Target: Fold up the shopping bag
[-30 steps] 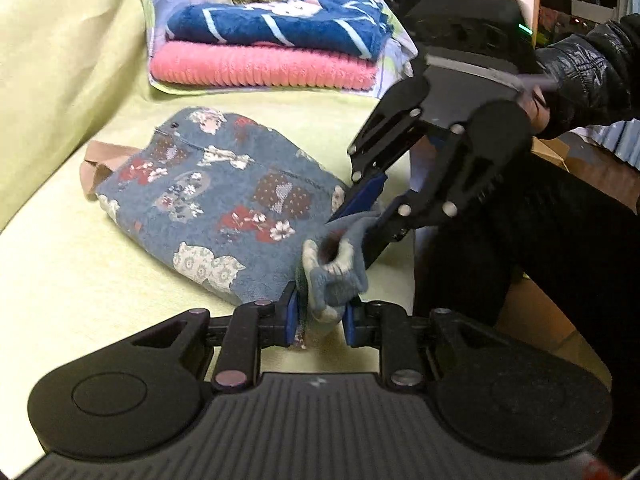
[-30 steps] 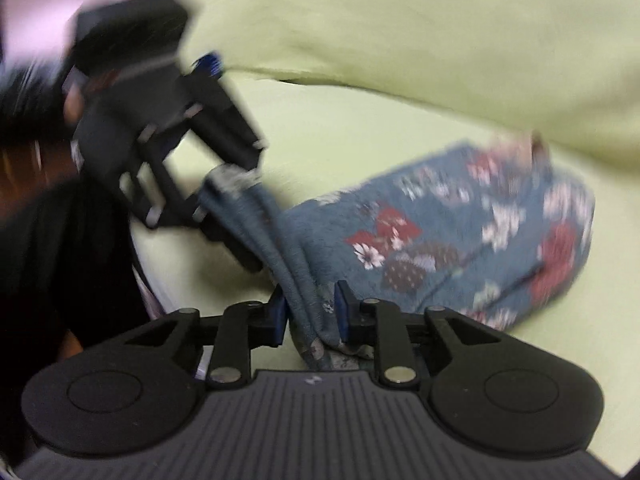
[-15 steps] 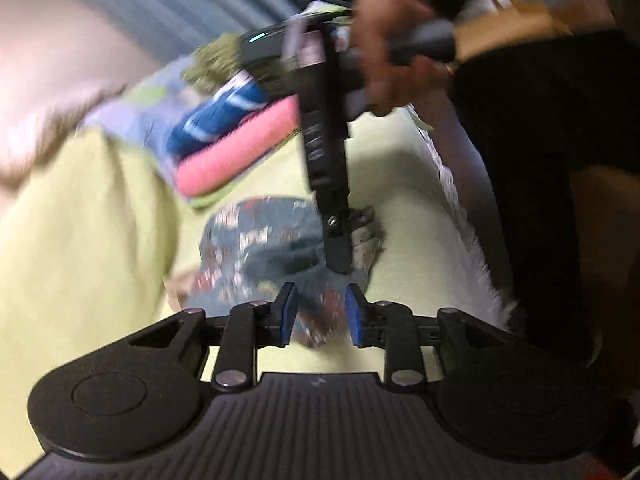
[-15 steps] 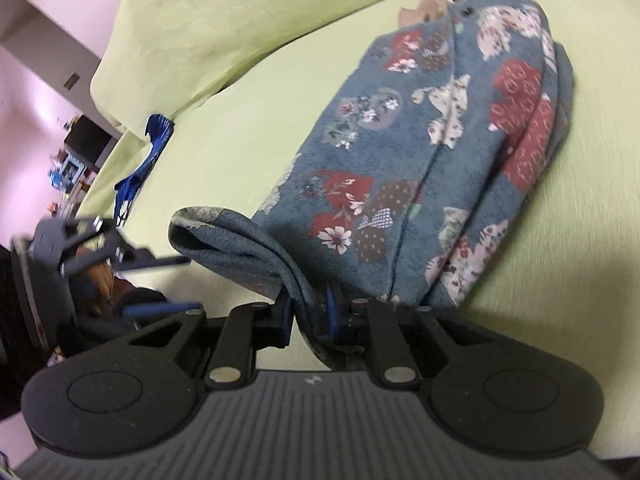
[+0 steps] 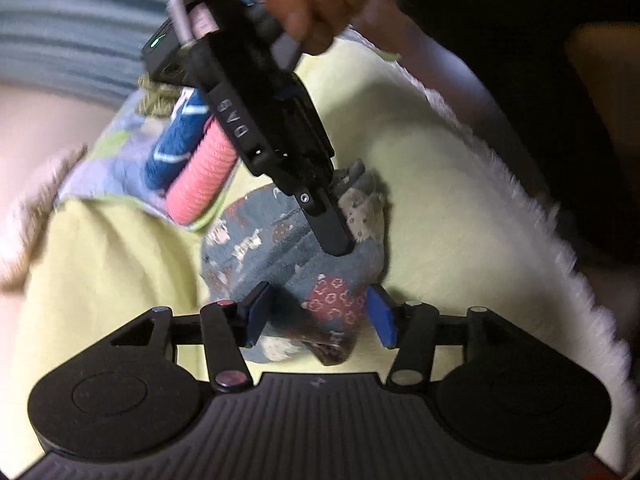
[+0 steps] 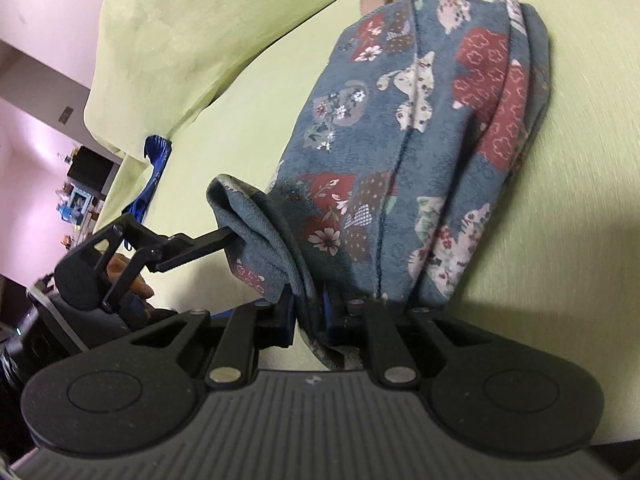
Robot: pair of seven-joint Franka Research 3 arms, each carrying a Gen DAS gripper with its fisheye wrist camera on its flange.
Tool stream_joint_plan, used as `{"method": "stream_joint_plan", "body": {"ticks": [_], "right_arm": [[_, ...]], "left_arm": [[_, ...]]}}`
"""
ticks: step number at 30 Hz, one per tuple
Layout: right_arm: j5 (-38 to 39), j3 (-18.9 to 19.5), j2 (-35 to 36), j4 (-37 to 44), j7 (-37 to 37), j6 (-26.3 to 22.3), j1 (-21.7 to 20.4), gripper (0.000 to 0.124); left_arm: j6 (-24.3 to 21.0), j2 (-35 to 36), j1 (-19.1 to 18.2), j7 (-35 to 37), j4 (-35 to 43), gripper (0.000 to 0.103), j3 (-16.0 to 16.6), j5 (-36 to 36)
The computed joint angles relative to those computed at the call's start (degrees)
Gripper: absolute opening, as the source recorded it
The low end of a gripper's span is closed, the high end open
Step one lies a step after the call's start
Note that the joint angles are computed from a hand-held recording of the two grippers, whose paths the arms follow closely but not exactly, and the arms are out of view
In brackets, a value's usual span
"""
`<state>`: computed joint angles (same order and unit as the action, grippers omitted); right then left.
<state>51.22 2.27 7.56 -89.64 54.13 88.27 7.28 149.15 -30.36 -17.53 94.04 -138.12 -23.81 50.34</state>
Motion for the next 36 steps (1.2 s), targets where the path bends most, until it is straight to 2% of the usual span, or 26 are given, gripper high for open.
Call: {"method": "stream_joint_plan", "body": {"ticks": [4, 7, 13, 15, 17, 19, 22, 23, 27, 30, 32, 34, 36], "right_arm": [[0.12, 0.02, 0.95, 0.97, 2.09, -0.9, -0.12, 0.009], [0.45, -0.02, 1.77, 1.71, 3.46, -1.69, -0.51, 0.008], [1.24, 0.38, 0.68, -0.36, 2.41, 0.6, -0.36, 0.008], [1.6, 0.35, -0.83, -2.17, 0.3, 2.9, -0.09, 0.009], [1.24, 0.22, -4.28, -5.71, -3.56, 8.21, 0.51, 0.017], [1.5, -0.01, -9.48, -10.74, -12.03, 14.52, 1.36, 0.026], [2.34, -0.42, -20.4, -21.94, -33.22, 27.55, 4.09, 0.038], [2.93, -0.63, -23.78, -25.91, -41.13, 31.64, 5.41, 0.046], [6.18, -1.87, -33.66, -38.7, -72.06, 45.2, 12.09, 0.048], [6.16, -1.62, -35.61, -44.32, -88.26, 54.65, 16.88, 0.041], [8.97, -2.68, -35.32, -46.48, -98.49, 60.47, 20.77, 0.043], [12.87, -3.89, -34.51, -47.32, -107.42, 64.68, 24.14, 0.041], [13.92, -4.18, -33.34, -46.83, -110.86, 65.63, 25.16, 0.041]], "left_arm": [[-0.88, 1.65, 1.38, 4.08, 0.21, 0.065, -1.49, 5.75], [-1.5, 2.6, 1.85, 4.36, 0.04, 0.062, -1.73, 8.52], [-7.37, 6.09, -1.41, 2.17, 4.71, 0.05, 1.76, -5.34], [-8.24, 6.65, -2.46, 2.28, 5.89, 0.048, 3.62, -10.54], [-9.36, 7.15, -3.43, 2.52, 7.4, 0.047, 5.74, -16.95], [-9.53, 7.26, -4.12, 3.74, 8.11, 0.047, 7.67, -22.16], [-9.45, 7.21, -4.86, 6.39, 8.75, 0.048, 10.28, -29.42], [-9.62, 7.28, -4.94, 7.18, 9.07, 0.048, 10.78, -31.33], [-10.56, 7.61, -4.53, 9.77, 10.14, 0.048, 11.05, -34.89], [-11.28, 7.52, -4.41, 11.49, 10.63, 0.048, 11.42, -37.23], [-11.58, 7.47, -4.31, 12.7, 10.88, 0.048, 11.7, -38.51], [-11.68, 7.18, -4.2, 13.18, 10.66, 0.048, 11.56, -39.3], [-11.39, 6.93, -4.17, 13.92, 10.32, 0.048, 11.52, -39.67]]}}
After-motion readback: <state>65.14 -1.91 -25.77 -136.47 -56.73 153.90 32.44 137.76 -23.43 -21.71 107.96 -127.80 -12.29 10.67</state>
